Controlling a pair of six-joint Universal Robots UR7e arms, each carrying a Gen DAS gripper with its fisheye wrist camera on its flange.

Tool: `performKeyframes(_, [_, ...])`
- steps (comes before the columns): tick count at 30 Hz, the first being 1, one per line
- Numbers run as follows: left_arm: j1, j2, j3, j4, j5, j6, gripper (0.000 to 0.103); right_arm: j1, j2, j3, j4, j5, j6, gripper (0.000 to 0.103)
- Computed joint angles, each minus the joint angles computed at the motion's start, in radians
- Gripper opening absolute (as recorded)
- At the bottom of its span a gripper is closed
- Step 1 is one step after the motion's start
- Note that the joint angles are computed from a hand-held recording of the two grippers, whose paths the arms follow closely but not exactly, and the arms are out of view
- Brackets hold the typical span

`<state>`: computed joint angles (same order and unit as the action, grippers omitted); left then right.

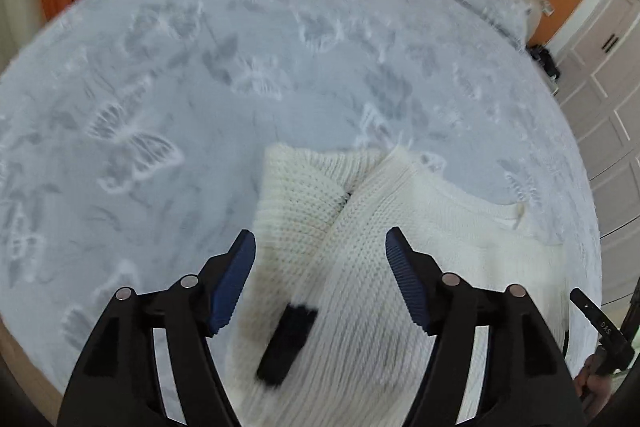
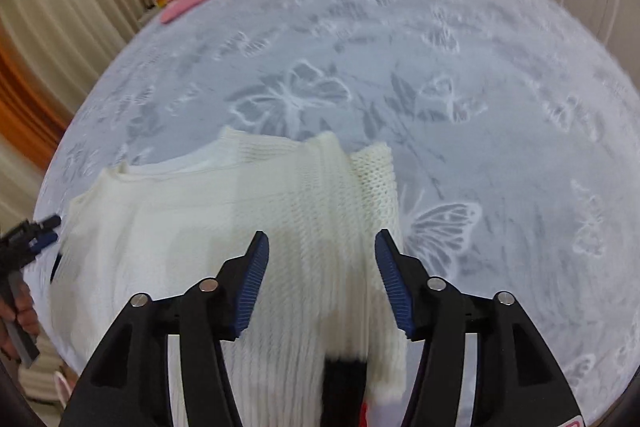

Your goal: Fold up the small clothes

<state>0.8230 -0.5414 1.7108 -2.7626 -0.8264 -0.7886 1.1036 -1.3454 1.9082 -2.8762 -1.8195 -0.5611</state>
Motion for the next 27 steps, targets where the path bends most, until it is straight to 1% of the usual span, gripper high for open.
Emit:
performKeyframes(1, [0.017,0.011,-0.015,-0.009,-0.034,0.007,0.065,-0.004,0.011,-0.019,0.021,0.004,0.025,0.056])
performKeyframes(2, [0.025,0.019,-0.026,-0.011,-0.048,0.007,0.065,-0.011,0.022,-0.039,0.045,0.017,0.054,0.056])
performKeyframes(3, [0.031,0.031,-0.038,-0.016,-0.054,0.01,0.065,-0.021,0.023,-0.051,0.076,0.045,0.075,0.055])
performKeyframes(4, [0.032,0.037,-0.045,-0.015,-0.048,0.019,0.057,-0.033,0.018,-0.059,0.112,0.081,0.1,0.046])
performKeyframes(5, [0.029,0.046,-0.053,-0.005,-0.027,0.037,0.035,-0.045,0.012,-0.066,0.154,0.124,0.121,0.032])
performKeyframes(6, [0.03,0.045,-0.054,-0.006,-0.03,0.048,0.024,-0.045,0.01,-0.066,0.164,0.126,0.126,0.009])
performKeyframes(7, [0.03,0.04,-0.043,-0.035,-0.046,0.06,0.012,-0.041,0.0,-0.05,0.14,0.127,0.115,0.008])
performKeyframes(8, [0.025,0.032,-0.027,-0.07,-0.05,0.061,0.009,-0.035,-0.014,-0.032,0.117,0.143,0.093,0.008])
performKeyframes(9, [0.016,0.019,-0.003,-0.116,-0.045,0.064,0.009,-0.022,-0.041,-0.008,0.089,0.172,0.059,0.007])
performKeyframes(10, [0.008,0.008,0.011,-0.144,-0.041,0.07,0.007,-0.012,-0.052,0.0,0.075,0.18,0.045,0.007])
performKeyframes(11, [-0.001,-0.005,0.028,-0.184,-0.035,0.079,0.0,0.009,-0.067,0.01,0.048,0.191,0.026,0.007])
performKeyframes(13, [-0.024,-0.029,0.049,-0.261,0.011,0.1,0.0,0.038,-0.075,0.004,0.026,0.207,0.009,0.007])
performKeyframes(14, [-0.029,-0.036,0.048,-0.28,0.035,0.1,0.0,0.05,-0.06,-0.015,0.026,0.201,0.011,0.007])
performKeyframes(15, [-0.028,-0.036,0.037,-0.283,0.047,0.102,0.0,0.058,-0.038,-0.032,0.019,0.172,0.012,0.007])
performKeyframes(17, [-0.012,-0.03,0.002,-0.22,0.058,0.098,0.0,0.071,0.051,-0.092,0.027,0.014,0.014,0.009])
performKeyframes(18, [0.009,-0.024,-0.029,-0.135,0.024,0.076,0.0,0.064,0.086,-0.126,0.072,-0.049,0.035,0.012])
performKeyframes(19, [0.022,-0.019,-0.048,-0.072,-0.002,0.043,0.0,0.037,0.119,-0.153,0.127,-0.07,0.082,0.013])
performKeyframes(20, [0.031,-0.012,-0.06,-0.037,-0.028,0.015,0.002,0.027,0.116,-0.152,0.141,-0.05,0.114,0.013])
performKeyframes(21, [0.039,-0.007,-0.066,-0.033,-0.071,0.024,0.003,0.01,0.094,-0.13,0.113,0.013,0.122,0.013])
performKeyframes(22, [0.039,0.002,-0.071,-0.033,-0.084,0.04,0.008,0.002,0.082,-0.122,0.11,0.039,0.131,0.018])
performKeyframes(23, [0.034,0.011,-0.076,-0.024,-0.075,0.051,0.029,-0.005,0.067,-0.114,0.116,0.065,0.148,0.021])
performKeyframes(24, [0.03,0.027,-0.093,0.004,-0.06,0.061,0.047,-0.01,0.058,-0.111,0.128,0.083,0.155,0.027])
performKeyframes(25, [0.031,0.043,-0.114,0.029,-0.054,0.069,0.074,-0.012,0.057,-0.111,0.137,0.086,0.154,0.033])
performKeyframes(27, [0.039,0.077,-0.158,0.068,-0.051,0.089,0.074,-0.005,0.065,-0.119,0.15,0.063,0.142,0.036])
